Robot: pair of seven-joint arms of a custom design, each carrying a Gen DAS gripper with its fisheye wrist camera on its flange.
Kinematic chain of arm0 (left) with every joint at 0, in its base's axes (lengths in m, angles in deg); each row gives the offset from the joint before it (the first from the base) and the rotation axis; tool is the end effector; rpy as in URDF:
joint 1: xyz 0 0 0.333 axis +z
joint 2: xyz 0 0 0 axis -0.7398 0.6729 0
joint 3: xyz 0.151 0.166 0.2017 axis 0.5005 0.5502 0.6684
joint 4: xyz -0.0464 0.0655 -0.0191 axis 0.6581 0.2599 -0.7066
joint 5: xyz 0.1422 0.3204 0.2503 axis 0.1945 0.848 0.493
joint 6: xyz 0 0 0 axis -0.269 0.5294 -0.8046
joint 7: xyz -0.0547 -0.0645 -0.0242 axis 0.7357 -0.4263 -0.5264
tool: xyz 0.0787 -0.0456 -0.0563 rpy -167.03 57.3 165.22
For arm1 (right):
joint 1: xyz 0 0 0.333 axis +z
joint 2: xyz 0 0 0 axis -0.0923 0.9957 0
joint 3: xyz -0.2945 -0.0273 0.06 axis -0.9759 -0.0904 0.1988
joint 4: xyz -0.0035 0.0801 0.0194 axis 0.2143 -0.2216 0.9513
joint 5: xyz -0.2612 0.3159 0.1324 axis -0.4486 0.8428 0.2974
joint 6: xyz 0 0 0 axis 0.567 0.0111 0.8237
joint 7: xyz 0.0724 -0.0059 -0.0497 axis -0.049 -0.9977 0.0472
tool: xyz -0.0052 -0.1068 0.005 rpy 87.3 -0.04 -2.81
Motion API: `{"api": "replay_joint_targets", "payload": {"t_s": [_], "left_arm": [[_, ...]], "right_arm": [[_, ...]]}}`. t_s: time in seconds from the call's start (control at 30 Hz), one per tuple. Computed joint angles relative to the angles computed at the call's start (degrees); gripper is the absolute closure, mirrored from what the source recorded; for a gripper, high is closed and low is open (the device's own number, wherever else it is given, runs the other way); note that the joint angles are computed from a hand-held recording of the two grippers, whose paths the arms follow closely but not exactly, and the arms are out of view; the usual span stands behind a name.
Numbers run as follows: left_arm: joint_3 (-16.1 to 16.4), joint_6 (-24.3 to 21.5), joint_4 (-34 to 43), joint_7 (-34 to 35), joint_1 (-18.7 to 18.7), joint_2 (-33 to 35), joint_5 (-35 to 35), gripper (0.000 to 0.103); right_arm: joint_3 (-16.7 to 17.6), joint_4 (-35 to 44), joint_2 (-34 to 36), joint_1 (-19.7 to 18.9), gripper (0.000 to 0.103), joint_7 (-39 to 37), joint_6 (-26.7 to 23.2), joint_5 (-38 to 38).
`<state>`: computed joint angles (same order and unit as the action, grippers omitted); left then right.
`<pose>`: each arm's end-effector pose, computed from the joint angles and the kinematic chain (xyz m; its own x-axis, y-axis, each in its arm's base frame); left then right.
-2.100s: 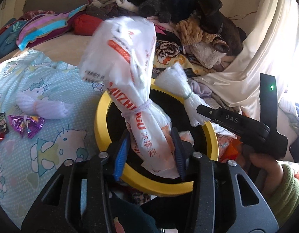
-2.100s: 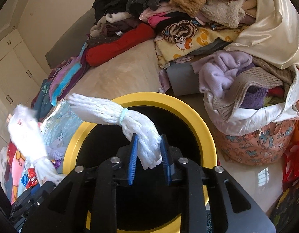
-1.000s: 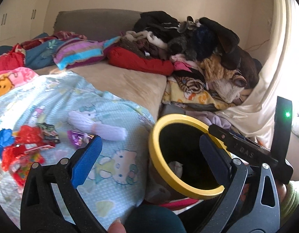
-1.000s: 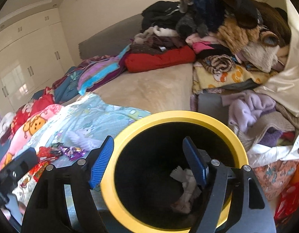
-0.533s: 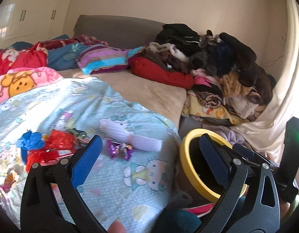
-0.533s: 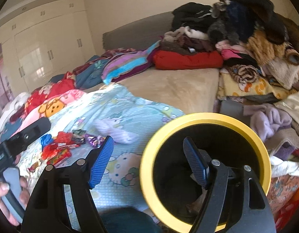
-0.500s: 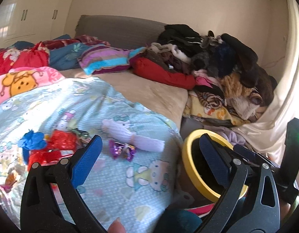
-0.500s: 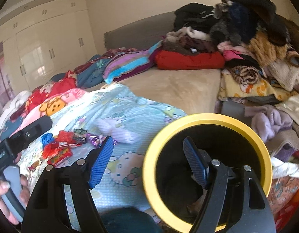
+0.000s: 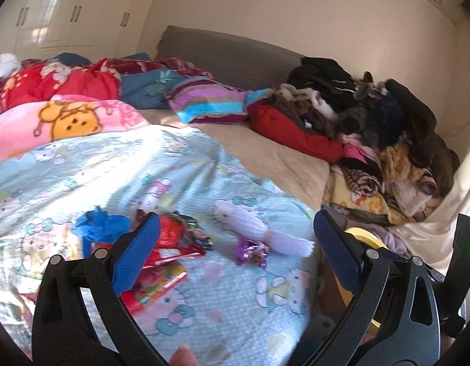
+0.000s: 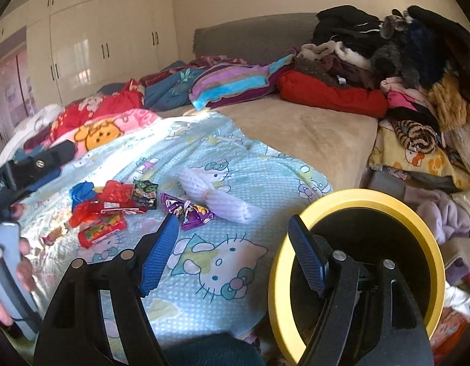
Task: Collect trash
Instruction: 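Move both tools back over the remaining trash on the bed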
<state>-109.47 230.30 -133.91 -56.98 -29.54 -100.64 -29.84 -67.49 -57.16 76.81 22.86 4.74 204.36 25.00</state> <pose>0.3778 -0.1563 0.4663 0.4117 -0.8583 0.3063 -0.3080 -0.4474 -0.8396 0.5146 0.3236 0.4656 0.6996 -0.7097 -0.0830 -0.4837 -0.3848 -0.7861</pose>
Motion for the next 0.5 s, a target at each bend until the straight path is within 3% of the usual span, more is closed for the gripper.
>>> {"api": "replay_joint_targets", "payload": {"t_s": [0.23, 0.5], "left_arm": [[2.7, -2.3, -3.6, -1.0, -1.2, -3.6, -0.9, 0.011], [5.7, -4.4, -7.5, -2.4, -1.8, -6.4, -1.8, 0.011]], "right_arm": [[1.1, 6.1, 6.6, -1.4, 0.031, 11.4, -2.6, -13.9], [2.6, 12.8, 13.3, -2.8, 0.031, 18.9, -5.2, -24.8]]}}
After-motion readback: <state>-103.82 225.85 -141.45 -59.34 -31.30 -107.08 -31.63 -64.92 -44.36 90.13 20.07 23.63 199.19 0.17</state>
